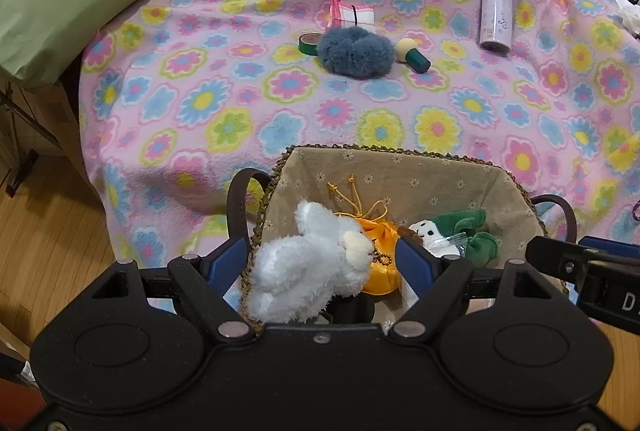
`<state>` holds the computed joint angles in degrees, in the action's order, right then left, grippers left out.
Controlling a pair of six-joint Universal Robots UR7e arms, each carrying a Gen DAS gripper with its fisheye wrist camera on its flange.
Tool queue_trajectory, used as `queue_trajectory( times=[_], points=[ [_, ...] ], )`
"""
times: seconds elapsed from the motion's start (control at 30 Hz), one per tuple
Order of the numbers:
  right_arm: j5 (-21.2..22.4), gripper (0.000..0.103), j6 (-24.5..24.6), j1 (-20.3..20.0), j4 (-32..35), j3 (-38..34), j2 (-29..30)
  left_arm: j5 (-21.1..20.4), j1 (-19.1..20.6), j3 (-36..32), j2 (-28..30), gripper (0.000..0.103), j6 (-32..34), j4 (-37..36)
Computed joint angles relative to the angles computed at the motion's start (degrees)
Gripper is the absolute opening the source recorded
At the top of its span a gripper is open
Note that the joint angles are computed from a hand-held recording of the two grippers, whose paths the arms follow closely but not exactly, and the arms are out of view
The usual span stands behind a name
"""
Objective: Organize soft objects
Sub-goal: 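Lower the plush dog into the basket and open the left tool while the right tool releases the tape roll, then move both open tools toward the blue fluffy scrunchie on the blanket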
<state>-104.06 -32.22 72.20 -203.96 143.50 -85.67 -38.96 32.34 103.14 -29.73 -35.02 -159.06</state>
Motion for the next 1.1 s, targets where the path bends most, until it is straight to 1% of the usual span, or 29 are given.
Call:
queue_trajectory(
  times=[0.23, 0.33, 0.5, 0.57, 0.63, 0.7, 0.77, 0.8, 0.87, 0.9, 0.97, 1.1],
  points=[
    [-0.1, 0.057, -0.3, -0.1, 0.7, -0.3, 0.1, -0.2, 0.1, 0.0, 0.0, 0.077, 0.5, -0.3],
    [-0.3, 0.057, -1.1, 0.1, 1.6, -0.9, 0.6, 0.0, 0.4, -0.5, 0.0, 0.078, 2.0, -1.4],
    [-1.4, 0.059, -2.9, 1.1, 1.3, -2.5, 2.5, 1.8, 1.4, -3.4, 1.1, 0.078, 5.7, -1.1],
    [-1.7, 0.061, -4.0, 1.5, 0.3, -3.3, 3.5, 2.1, 2.1, -4.9, 1.5, 0.079, 7.5, -1.0],
    [-2.5, 0.062, -5.0, 2.2, -1.3, -4.3, 4.9, 2.7, 2.8, -6.5, 2.1, 0.079, 8.9, -0.9],
    [-2.6, 0.063, -5.7, 2.7, -1.4, -5.6, 5.8, 3.2, 3.4, -8.0, 2.6, 0.079, 10.5, -1.1],
    [-2.4, 0.065, -6.2, 3.0, -1.5, -6.9, 6.6, 3.5, 4.2, -9.7, 3.3, 0.079, 12.6, -1.9],
    [-2.7, 0.065, -6.5, 3.4, -1.8, -7.7, 7.3, 3.6, 4.5, -10.5, 3.7, 0.081, 13.6, -2.3],
    [-3.0, 0.066, -7.7, 3.8, -2.9, -9.3, 8.8, 4.2, 5.2, -12.3, 4.8, 0.089, 16.4, -3.8],
    [-3.1, 0.068, -8.1, 4.0, -3.3, -10.2, 9.5, 4.5, 5.6, -13.3, 5.5, 0.089, 18.0, -4.9],
    [-3.4, 0.069, -8.5, 4.4, -3.7, -12.1, 10.8, 5.1, 6.3, -15.6, 6.9, 0.089, 21.2, -6.1],
    [-3.5, 0.072, -9.1, 4.4, -2.7, -16.7, 13.3, 4.5, 8.1, -20.2, 9.8, 0.089, 27.9, -9.6]
  ],
)
